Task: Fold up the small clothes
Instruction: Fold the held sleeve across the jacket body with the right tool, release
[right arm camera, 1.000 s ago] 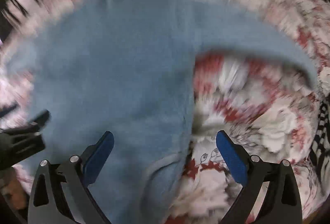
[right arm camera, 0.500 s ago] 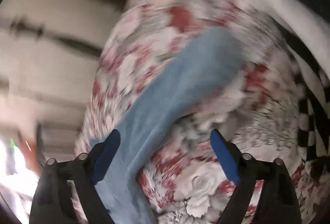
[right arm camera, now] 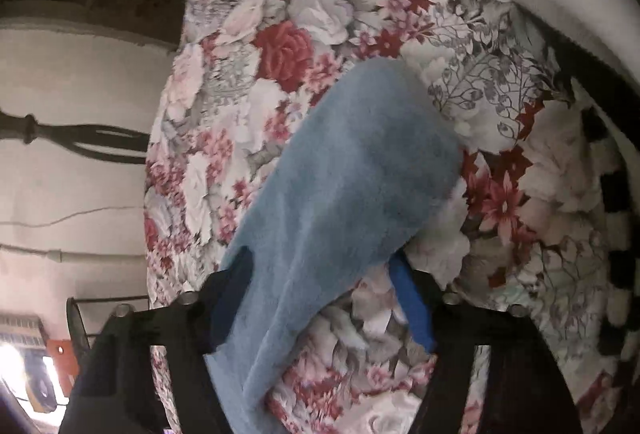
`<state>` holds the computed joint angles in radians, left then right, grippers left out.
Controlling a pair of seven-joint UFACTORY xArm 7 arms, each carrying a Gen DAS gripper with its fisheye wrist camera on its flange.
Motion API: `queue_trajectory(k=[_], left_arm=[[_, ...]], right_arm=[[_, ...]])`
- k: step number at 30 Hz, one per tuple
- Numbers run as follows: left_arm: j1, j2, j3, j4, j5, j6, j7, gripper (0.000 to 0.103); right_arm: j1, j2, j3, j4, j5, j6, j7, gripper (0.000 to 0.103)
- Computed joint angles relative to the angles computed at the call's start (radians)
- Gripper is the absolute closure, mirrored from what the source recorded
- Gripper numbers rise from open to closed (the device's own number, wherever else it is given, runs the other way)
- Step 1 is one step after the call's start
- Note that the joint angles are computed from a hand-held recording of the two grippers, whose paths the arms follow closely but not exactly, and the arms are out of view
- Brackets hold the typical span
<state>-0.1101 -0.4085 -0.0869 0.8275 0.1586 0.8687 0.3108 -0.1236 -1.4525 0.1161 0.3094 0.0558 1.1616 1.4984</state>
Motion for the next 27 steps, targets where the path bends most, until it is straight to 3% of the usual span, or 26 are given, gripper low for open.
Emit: queue_trajectory(k=[3,6,13,19,27], left_arm=[[0.009,-0.005,0.005,-0.007,0.004,-0.008,-0.005,0.004],[0.018,-0.001,0.007,-0.009,0.015,-0.022,-0.003,0.004],[0.025,-0.001,-0.005,-0.019,0.043,-0.029,-0.004,0.004],[0.014,0.034,-0.011,0.003,0.035,0.01,-0.029,0.004],[0.006,0.18,0.048,0.214,-0.147,0.202,-0.025,0.004]], right_arm=[[-0.034,-0.017,0.011,0.015,-0.044,0.052,0.003,0.069],[-0.042,0.003,0.025,0.039,-0.089,0.058,-0.025,0.088],[-0.047,0.151,0.115,0.147,-0.225,-0.033,-0.118,0.092],[-0.017,0.29,0.123,0.216,-0.246,-0.174,-0.161,0.092],[0.023,0.489,0.164,0.299,-0.222,-0.346,-0.135,0.092]])
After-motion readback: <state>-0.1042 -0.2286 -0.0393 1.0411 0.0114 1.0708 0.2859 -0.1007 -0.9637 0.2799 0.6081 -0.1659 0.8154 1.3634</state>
